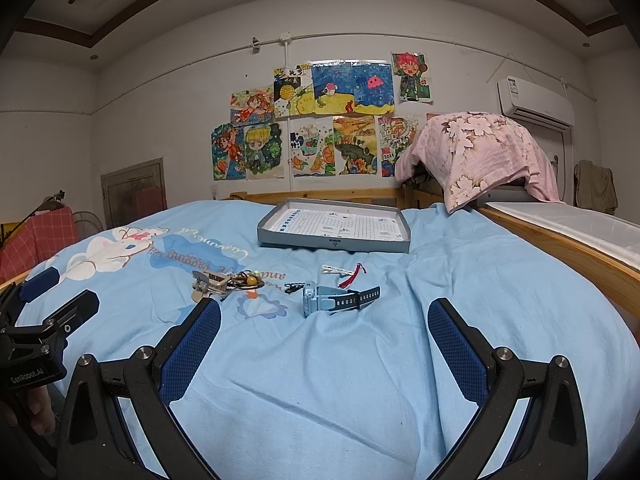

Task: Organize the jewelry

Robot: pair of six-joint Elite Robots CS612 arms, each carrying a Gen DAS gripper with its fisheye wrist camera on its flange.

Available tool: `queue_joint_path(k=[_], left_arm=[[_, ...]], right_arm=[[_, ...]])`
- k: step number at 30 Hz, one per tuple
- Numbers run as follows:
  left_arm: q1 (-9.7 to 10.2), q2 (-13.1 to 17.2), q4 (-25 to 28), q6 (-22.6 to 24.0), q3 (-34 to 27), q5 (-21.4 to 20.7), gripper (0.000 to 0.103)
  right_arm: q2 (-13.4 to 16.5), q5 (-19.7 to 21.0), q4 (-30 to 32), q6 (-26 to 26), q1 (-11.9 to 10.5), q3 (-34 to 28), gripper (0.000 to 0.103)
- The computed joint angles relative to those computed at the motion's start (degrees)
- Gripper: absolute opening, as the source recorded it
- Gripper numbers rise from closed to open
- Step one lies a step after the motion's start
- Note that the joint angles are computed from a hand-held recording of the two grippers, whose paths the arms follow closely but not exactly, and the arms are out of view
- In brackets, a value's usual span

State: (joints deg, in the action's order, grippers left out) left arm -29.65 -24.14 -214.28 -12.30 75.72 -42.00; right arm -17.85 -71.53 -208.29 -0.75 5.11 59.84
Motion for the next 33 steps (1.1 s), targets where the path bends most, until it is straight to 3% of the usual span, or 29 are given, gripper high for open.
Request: queue_joint_path(k=[19, 24, 33], left_arm=[[0.08, -0.67, 2.07, -0.89, 0.65, -0.38, 0.103], [1.50, -2.40, 8.06, -4.48, 1.74, -3.72, 0.103], [5.01, -3.26, 14.51, -1.26, -2.10, -9.58, 0.103]], right_arm=[[0.11, -0.30, -0.06, 0.06, -0.03, -0.18, 0.102], [0.01, 0.34, 1.55, 1.37, -0.23, -0.73, 0.102], [2.19, 1.71, 5.43, 1.41, -0.36, -9.21, 0.102]])
